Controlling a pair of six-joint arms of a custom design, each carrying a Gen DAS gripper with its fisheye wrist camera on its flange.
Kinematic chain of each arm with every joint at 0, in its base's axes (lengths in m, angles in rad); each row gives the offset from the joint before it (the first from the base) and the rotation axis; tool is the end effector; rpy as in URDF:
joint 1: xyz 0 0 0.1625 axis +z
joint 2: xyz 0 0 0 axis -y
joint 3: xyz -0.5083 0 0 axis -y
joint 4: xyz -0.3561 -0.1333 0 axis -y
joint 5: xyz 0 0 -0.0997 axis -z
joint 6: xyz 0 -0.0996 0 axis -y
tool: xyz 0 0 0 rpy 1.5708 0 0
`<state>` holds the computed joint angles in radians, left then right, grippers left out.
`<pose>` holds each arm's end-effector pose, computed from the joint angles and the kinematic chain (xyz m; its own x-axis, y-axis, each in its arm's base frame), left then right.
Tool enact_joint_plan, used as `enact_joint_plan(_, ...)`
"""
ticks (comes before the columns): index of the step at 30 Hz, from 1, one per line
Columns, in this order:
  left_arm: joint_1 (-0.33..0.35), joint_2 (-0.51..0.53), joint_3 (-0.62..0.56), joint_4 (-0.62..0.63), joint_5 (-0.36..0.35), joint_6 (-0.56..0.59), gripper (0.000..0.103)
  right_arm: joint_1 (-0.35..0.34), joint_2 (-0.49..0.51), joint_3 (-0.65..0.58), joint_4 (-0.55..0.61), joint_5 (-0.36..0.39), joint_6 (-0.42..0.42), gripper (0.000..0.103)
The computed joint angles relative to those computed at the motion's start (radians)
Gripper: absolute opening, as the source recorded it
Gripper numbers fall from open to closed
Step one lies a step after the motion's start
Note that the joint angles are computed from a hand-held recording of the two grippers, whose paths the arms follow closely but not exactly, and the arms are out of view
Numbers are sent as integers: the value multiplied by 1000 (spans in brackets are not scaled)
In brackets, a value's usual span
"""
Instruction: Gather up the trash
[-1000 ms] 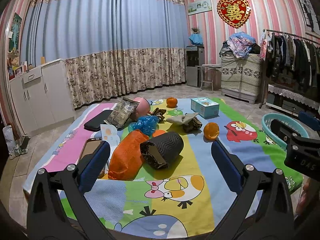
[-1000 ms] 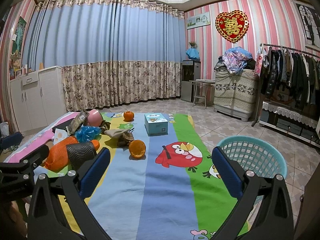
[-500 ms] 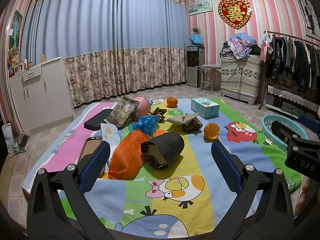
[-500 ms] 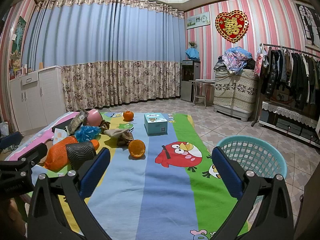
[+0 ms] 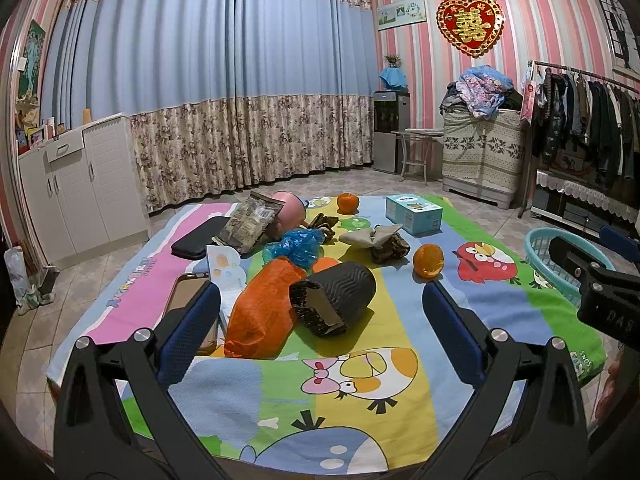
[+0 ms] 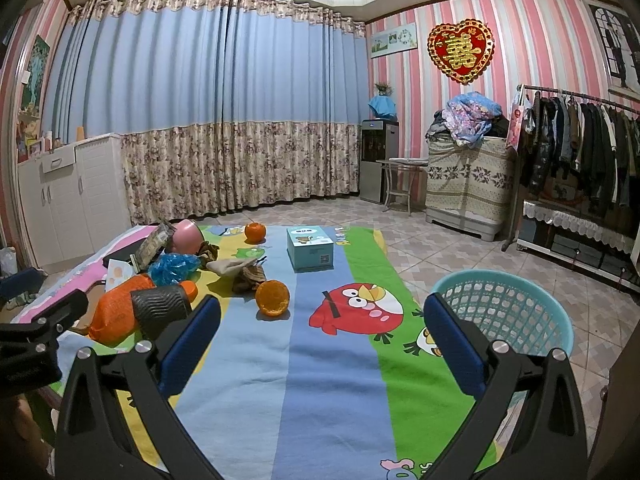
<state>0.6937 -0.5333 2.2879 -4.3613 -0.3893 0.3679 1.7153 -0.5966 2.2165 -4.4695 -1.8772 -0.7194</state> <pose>-0.2064 -0.4649 0.1373 -0.6565 -0.0853 -0.7495 0.6731 0.3822 -0.6331 0.1774 -0.5023 0.1606 -0.7137 -0.0760 0.6964 -0.6803 0.3122 -0.6631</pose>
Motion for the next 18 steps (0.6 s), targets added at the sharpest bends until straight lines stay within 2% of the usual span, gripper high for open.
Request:
enact_joint_plan(4, 8, -2, -4, 8, 3, -3, 98, -10, -11, 1, 13, -6, 10, 99)
enact_joint_plan(7, 32, -22, 4, 52, -10, -51, 98, -21, -23, 3, 32, -7, 32, 99)
enact_joint_plan(12, 68, -18, -28, 30, 20, 18, 98, -28, -22, -9, 31, -25, 19, 99)
enact_joint_plan(16, 88, -39, -29, 43, 21, 43, 98, -16, -10, -44, 49, -55, 6, 99)
enact_joint_plan(18, 97, -45, -41, 26, 17, 90, 98, -19, -8, -57, 61, -66, 3, 99)
